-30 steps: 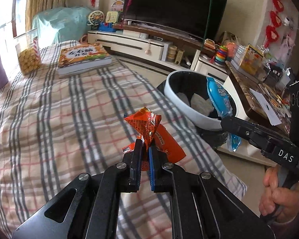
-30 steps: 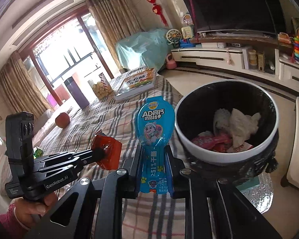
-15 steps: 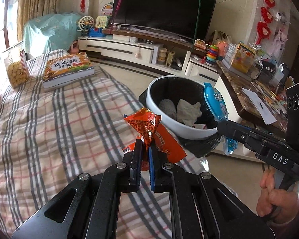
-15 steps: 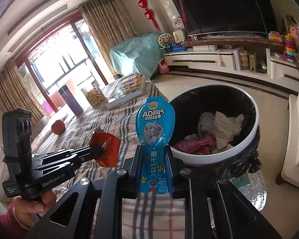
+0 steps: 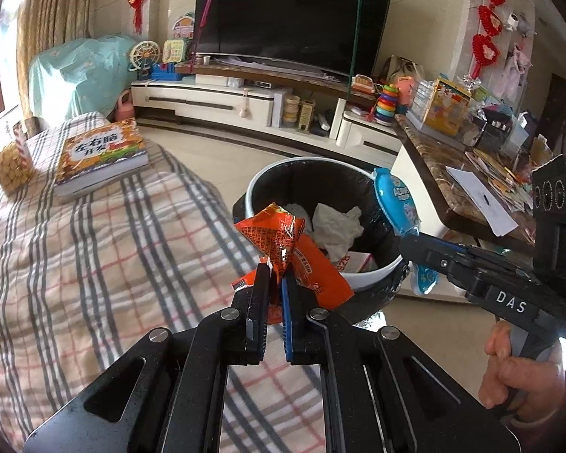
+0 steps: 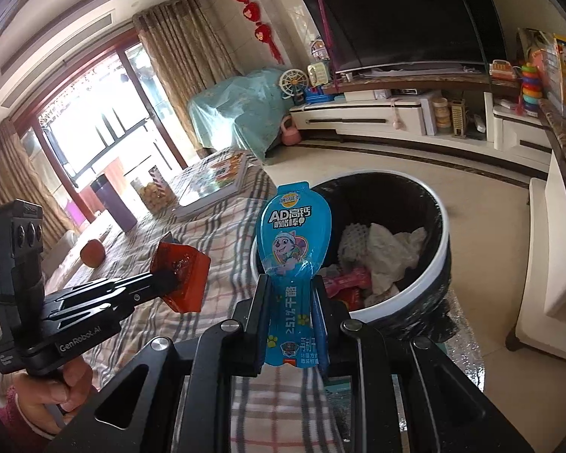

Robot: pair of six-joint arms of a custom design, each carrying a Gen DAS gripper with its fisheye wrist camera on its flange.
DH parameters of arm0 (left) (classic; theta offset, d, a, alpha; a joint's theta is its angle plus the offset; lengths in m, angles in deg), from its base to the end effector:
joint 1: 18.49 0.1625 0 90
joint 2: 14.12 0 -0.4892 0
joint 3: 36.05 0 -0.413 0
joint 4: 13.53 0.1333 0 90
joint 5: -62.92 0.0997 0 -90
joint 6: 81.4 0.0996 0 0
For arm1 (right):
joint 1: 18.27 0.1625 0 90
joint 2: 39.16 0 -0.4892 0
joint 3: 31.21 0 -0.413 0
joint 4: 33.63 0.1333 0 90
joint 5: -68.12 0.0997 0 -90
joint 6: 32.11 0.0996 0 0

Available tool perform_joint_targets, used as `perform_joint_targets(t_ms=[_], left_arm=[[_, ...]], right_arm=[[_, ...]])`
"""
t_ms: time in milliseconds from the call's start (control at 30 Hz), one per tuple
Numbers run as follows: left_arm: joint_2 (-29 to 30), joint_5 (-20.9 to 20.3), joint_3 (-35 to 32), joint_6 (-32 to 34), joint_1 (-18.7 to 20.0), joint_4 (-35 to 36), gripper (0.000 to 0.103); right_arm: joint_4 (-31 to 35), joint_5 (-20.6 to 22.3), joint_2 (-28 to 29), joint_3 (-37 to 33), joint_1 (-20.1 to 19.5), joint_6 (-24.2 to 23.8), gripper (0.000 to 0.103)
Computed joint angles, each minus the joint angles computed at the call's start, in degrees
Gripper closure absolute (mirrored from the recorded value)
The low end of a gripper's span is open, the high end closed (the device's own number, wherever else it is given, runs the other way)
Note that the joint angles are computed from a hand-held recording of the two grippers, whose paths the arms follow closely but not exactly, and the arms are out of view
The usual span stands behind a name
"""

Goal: Collect trash
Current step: 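Carry the orange bag and blue lollipop pack over the trash bin with both grippers, then open the left gripper to drop the orange bag while the right gripper releases the blue pack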

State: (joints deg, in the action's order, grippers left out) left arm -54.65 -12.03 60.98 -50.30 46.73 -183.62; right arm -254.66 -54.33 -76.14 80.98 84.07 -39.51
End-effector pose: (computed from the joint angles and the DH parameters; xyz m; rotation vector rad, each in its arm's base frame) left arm -0.1613 -0.7292 0.0878 1.2460 2.5144 -0.5644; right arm 0.2109 -0.5903 0.0927 0.0457 -2.3648 1.2664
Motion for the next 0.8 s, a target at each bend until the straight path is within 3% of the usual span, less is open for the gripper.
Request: perform_joint_targets(t_ms=[800], left_arm=[[3.57, -0.07, -3.79, -0.03, -1.45, 1.77, 0.098]], right_arm=[[0.63, -0.15, -2.06, -0.41, -2.32, -0.55, 0.083]])
